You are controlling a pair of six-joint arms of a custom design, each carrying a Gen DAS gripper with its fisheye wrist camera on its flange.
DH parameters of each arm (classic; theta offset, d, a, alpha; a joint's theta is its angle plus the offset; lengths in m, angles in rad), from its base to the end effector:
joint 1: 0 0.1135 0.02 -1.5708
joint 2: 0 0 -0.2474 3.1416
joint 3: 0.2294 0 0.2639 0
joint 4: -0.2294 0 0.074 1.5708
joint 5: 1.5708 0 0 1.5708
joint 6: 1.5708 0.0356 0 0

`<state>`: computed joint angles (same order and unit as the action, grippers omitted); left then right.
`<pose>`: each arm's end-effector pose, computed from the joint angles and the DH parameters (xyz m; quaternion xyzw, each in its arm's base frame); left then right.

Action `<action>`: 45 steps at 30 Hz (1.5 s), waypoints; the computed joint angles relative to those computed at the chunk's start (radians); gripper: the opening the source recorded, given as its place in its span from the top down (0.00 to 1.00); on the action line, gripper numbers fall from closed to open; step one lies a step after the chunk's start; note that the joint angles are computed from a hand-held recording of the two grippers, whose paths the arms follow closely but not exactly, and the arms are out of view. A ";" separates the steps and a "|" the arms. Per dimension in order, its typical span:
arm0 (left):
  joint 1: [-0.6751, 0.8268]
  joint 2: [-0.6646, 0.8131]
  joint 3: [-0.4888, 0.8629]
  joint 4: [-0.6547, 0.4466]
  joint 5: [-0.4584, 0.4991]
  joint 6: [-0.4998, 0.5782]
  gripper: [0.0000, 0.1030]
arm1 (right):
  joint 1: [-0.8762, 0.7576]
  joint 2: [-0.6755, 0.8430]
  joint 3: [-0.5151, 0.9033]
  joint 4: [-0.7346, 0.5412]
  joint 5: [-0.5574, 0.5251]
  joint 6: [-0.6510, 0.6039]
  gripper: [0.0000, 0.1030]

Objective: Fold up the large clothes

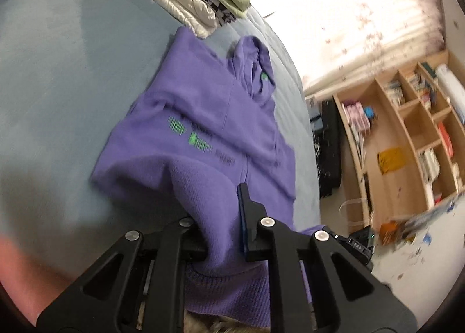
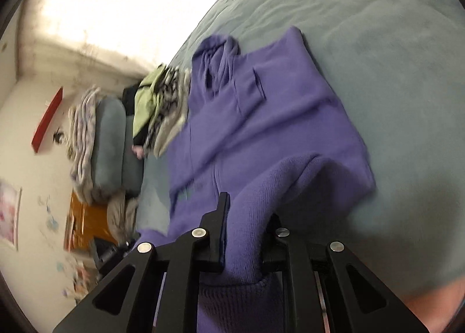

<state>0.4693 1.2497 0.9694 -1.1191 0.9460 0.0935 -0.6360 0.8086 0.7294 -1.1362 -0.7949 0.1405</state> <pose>0.2107 0.0745 0.2414 -0.1274 0.8786 -0.4149 0.1992 0.1314 -0.0654 0.2392 0.2802 0.8659 0.3294 0.2514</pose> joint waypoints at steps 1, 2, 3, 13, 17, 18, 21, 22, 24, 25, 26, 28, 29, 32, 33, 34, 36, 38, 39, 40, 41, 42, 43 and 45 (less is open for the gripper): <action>-0.053 0.035 0.015 0.091 -0.009 -0.095 0.89 | 0.051 0.087 0.032 0.122 0.009 0.089 0.84; -0.105 0.085 0.047 0.182 -0.027 -0.190 0.89 | 0.077 0.153 0.066 0.207 0.008 0.156 0.81; -0.157 0.152 0.101 0.271 -0.053 -0.281 0.88 | 0.103 0.223 0.095 0.312 0.003 0.236 0.77; -0.346 0.598 0.513 0.624 -0.245 -0.670 0.29 | 0.199 0.718 0.349 0.737 0.106 0.471 0.11; -0.369 0.730 0.652 0.518 -0.366 -0.536 0.29 | 0.195 0.826 0.417 0.714 0.174 0.348 0.11; -0.380 0.772 0.701 0.483 -0.416 -0.489 0.29 | 0.199 0.852 0.430 0.723 0.186 0.335 0.11; -0.397 0.836 0.755 0.456 -0.506 -0.388 0.29 | 0.222 0.941 0.494 0.741 0.253 0.289 0.13; -0.405 0.863 0.787 0.445 -0.530 -0.362 0.29 | 0.229 0.958 0.496 0.752 0.268 0.276 0.15; -0.431 0.904 0.837 0.439 -0.596 -0.292 0.29 | 0.256 1.021 0.554 0.747 0.310 0.232 0.19; -0.439 0.918 0.848 0.444 -0.620 -0.264 0.30 | 0.276 1.058 0.596 0.735 0.339 0.205 0.21; -0.456 0.943 0.884 0.437 -0.653 -0.226 0.31 | 0.280 1.081 0.595 0.755 0.350 0.183 0.23; -0.475 0.977 0.922 0.437 -0.697 -0.152 0.32 | 0.319 1.168 0.690 0.743 0.411 0.138 0.24; -0.490 0.996 0.950 0.433 -0.726 -0.115 0.33 | 0.324 1.187 0.696 0.753 0.423 0.122 0.25; -0.531 1.057 1.037 0.413 -0.801 -0.038 0.34 | 0.375 1.303 0.832 0.727 0.491 0.094 0.26; -0.545 1.090 1.083 0.396 -0.827 -0.022 0.34 | 0.390 1.341 0.873 0.720 0.513 0.090 0.27; -0.552 1.111 1.112 0.384 -0.843 -0.008 0.39 | 0.406 1.375 0.909 0.717 0.531 0.086 0.32; -0.574 1.177 1.194 0.349 -0.903 0.030 0.54 | 0.445 1.458 1.010 0.682 0.608 0.061 0.42; -0.593 1.196 1.199 0.371 -0.974 0.058 0.79 | 0.481 1.519 1.088 0.645 0.711 0.026 0.71; -0.601 1.200 1.193 0.387 -1.003 0.075 0.82 | 0.486 1.518 1.077 0.659 0.738 0.012 0.78; -0.605 1.194 1.177 0.405 -1.014 0.078 0.84 | 0.491 1.510 1.060 0.688 0.755 0.008 0.88; -0.606 1.174 1.143 0.435 -1.023 0.073 0.88 | 0.487 1.474 1.004 0.736 0.758 0.009 0.90; -0.606 1.153 1.111 0.461 -1.026 0.069 0.88 | 0.488 1.442 0.958 0.788 0.774 0.021 0.90; -0.602 1.128 1.078 0.486 -1.025 0.059 0.89 | 0.485 1.394 0.894 0.849 0.783 0.032 0.91; -0.577 1.070 1.029 0.517 -0.976 0.012 0.89 | 0.475 1.318 0.804 0.940 0.779 0.062 0.91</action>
